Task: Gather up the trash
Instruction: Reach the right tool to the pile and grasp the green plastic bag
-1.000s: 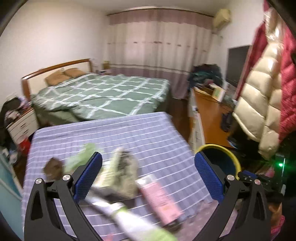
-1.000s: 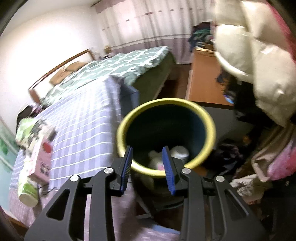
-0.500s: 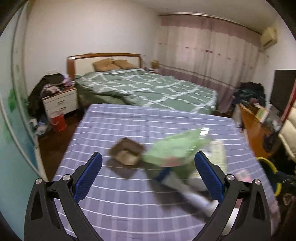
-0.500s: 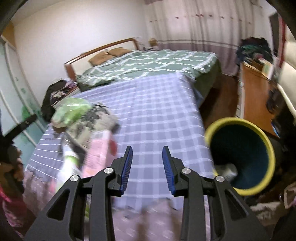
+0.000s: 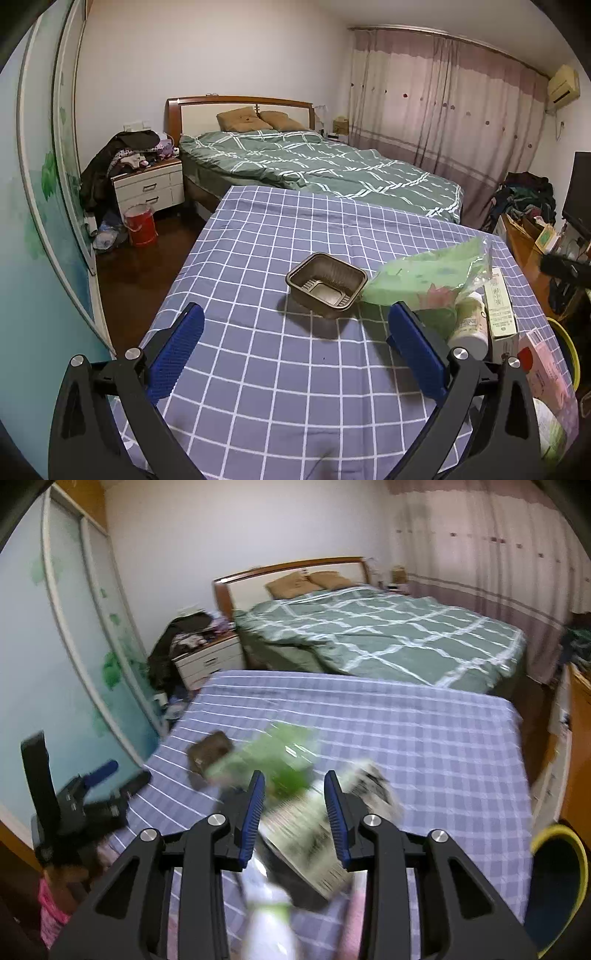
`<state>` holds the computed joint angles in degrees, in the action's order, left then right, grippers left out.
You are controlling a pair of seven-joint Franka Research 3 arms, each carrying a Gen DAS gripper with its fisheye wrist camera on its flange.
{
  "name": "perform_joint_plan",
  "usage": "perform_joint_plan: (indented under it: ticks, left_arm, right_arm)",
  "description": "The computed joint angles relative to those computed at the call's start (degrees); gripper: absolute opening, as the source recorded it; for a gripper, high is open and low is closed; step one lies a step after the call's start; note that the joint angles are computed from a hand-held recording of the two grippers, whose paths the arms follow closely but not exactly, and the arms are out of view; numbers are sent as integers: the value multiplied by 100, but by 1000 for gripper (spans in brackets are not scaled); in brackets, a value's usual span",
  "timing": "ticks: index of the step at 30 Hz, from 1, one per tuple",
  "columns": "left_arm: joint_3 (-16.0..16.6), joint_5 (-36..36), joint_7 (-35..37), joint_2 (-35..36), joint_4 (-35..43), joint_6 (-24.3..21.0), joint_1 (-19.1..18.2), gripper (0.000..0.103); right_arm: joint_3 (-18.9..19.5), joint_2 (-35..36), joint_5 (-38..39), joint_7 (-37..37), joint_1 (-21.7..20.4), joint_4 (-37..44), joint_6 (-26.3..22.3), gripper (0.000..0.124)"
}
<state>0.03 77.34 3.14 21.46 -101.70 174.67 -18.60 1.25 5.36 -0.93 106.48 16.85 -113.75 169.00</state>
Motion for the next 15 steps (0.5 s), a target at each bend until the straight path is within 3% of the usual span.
perform_joint_plan:
  ticks: [3,6,10,12,15]
  left_arm:
    - [-1,47,-26,-50,-34,17,-24,98]
    - [-33,112,-47,-140,-104,46,-18,98]
    - [-117,40,92,-172,-151,79,14,98]
    - [-137,-5,148,-208,-198,87,13,98]
    - [-125,40,104,-234,-215,117,-21,98]
  right_arm:
    - [-66,427,-79,71,104,581,-225,55]
    - [-275,878,-392,396,264,1210,-702,55]
    - [-276,1260,-312,349,277,1697,-1134,53]
    - [-247,1379,-231,271,260,1865,-1357,17]
    - [-134,1367,81,10,158,1810,-1295,5]
